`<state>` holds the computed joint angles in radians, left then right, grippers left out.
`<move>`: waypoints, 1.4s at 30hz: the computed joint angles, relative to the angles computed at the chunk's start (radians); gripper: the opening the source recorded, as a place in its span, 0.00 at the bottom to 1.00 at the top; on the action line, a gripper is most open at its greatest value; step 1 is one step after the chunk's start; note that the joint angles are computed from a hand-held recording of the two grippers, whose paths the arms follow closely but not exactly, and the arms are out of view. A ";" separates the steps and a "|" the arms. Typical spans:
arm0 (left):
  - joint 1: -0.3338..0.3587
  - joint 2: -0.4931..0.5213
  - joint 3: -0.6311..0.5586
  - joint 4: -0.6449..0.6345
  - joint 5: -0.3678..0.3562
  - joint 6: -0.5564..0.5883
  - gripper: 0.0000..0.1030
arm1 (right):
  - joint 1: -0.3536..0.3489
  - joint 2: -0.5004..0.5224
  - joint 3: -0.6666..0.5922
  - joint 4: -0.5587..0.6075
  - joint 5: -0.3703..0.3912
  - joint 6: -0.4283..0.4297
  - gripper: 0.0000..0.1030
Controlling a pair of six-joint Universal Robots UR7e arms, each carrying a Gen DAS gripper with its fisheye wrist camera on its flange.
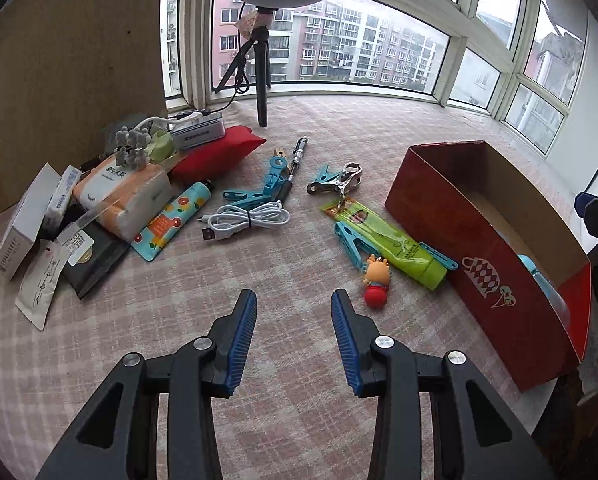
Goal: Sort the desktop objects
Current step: 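Move both grippers back toward the remaining items on the tablecloth, then grasp the teal ring clip with the right gripper while the left gripper grasps the white USB cable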
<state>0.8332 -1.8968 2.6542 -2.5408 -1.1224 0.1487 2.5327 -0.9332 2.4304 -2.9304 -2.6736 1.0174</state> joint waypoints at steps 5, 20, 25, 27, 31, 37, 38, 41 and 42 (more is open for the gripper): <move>0.078 0.138 -0.048 -0.129 0.001 0.107 0.35 | -0.124 0.081 -0.038 -0.285 0.094 -0.218 0.55; 0.141 0.546 -0.187 -0.366 0.016 0.352 0.36 | -0.474 0.126 -0.166 -0.420 0.370 -0.447 0.51; 0.177 0.588 -0.242 -0.355 -0.024 0.380 0.36 | -0.558 0.132 -0.181 -0.467 0.448 -0.465 0.51; 0.195 0.599 -0.261 -0.330 -0.044 0.379 0.36 | -0.566 0.136 -0.198 -0.457 0.436 -0.479 0.51; 0.218 0.594 -0.264 -0.323 -0.084 0.375 0.35 | -0.597 0.147 -0.232 -0.433 0.461 -0.485 0.51; 0.230 0.546 -0.234 -0.295 -0.118 0.406 0.35 | -0.634 0.190 -0.293 -0.377 0.513 -0.493 0.46; 0.229 0.543 -0.229 -0.298 -0.116 0.409 0.35 | -0.636 0.200 -0.305 -0.364 0.513 -0.494 0.44; 0.229 0.535 -0.227 -0.288 -0.120 0.409 0.35 | -0.648 0.231 -0.336 -0.340 0.513 -0.495 0.41; 0.226 0.530 -0.223 -0.286 -0.118 0.415 0.35 | -0.653 0.241 -0.343 -0.338 0.514 -0.495 0.41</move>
<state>1.0596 -1.3666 2.4313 -2.8272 -1.2406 0.5642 1.8800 -0.6919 2.0871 -3.2686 -2.1597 0.5225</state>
